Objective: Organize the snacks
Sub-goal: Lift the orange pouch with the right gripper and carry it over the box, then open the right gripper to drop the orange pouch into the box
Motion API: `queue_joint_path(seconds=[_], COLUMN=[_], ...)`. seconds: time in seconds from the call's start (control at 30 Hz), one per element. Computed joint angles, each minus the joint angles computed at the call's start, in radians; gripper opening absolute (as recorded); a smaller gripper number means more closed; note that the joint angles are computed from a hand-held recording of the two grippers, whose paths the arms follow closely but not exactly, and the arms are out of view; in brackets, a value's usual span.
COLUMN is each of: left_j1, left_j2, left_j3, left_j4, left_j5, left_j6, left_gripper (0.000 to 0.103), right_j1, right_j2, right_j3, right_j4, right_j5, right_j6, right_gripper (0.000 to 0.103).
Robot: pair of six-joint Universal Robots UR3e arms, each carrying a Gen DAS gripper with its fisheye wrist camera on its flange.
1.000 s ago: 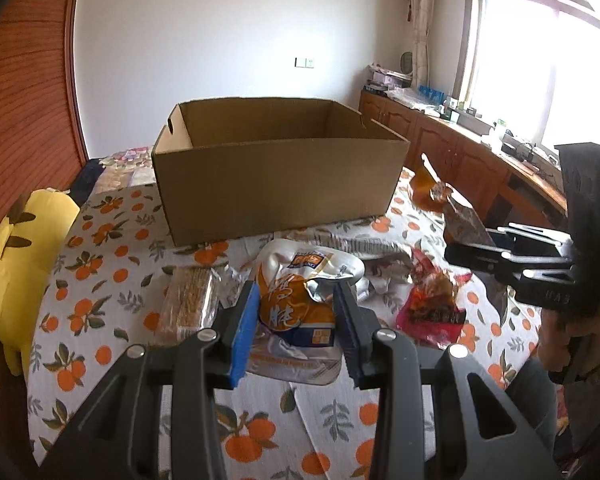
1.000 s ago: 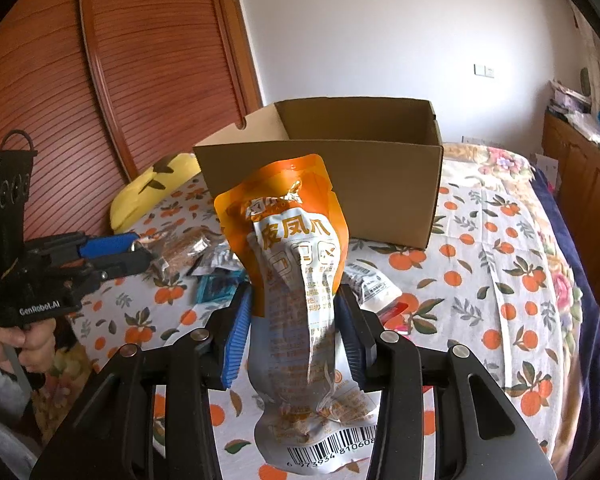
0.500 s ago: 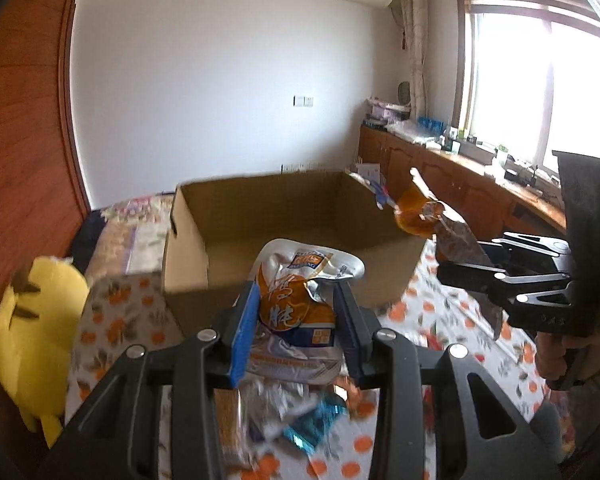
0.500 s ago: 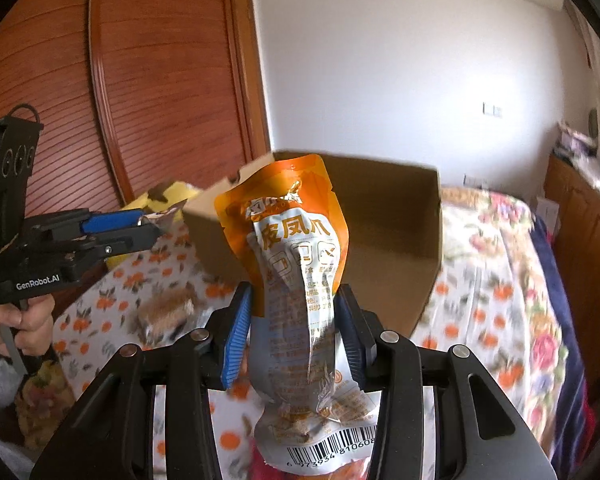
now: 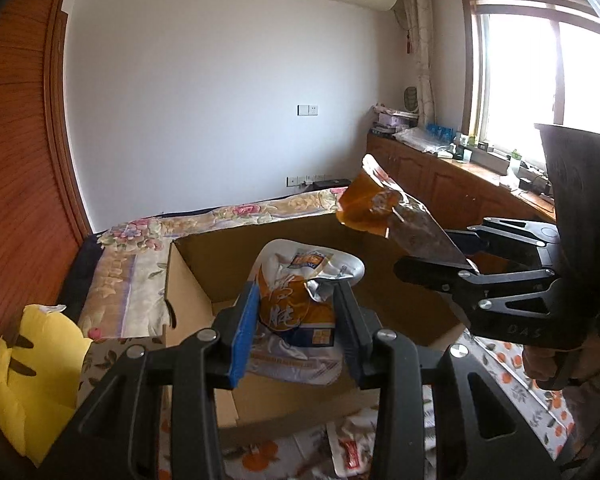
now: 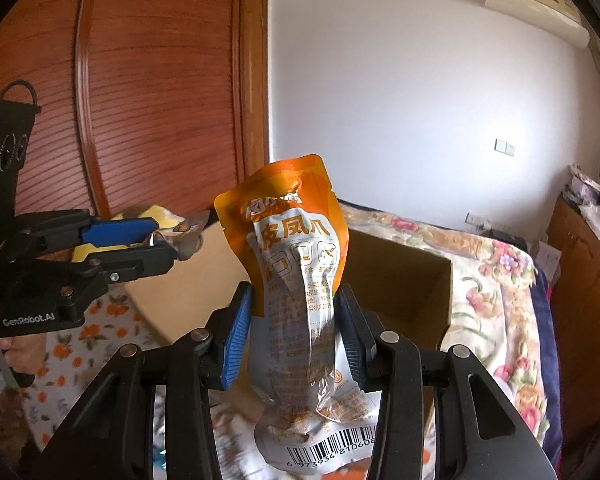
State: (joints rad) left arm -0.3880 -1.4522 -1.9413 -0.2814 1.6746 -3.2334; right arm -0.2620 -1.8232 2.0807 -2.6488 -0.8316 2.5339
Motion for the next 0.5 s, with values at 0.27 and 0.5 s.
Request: queue_joint_path(seconds=[0.27, 0.5], left_j1=[0.057, 0.065], left_j2=[-0.124, -0.176], left_j3=[0.040, 0.065], left_j4=[0.029, 0.015], left_j5=[-0.055, -0.066], left_j6=[0.000, -0.014], left_gripper=[0.038, 0.039], right_j1=[0.059, 0.096], right_j2=[0.198, 0.258], right_j3=[-0.061, -0.071], right_j4=[-0.152, -0.197], right_j5=[-0.105, -0.172], right_j6=[0.048, 0.069], right_gripper=[0.042, 0.045])
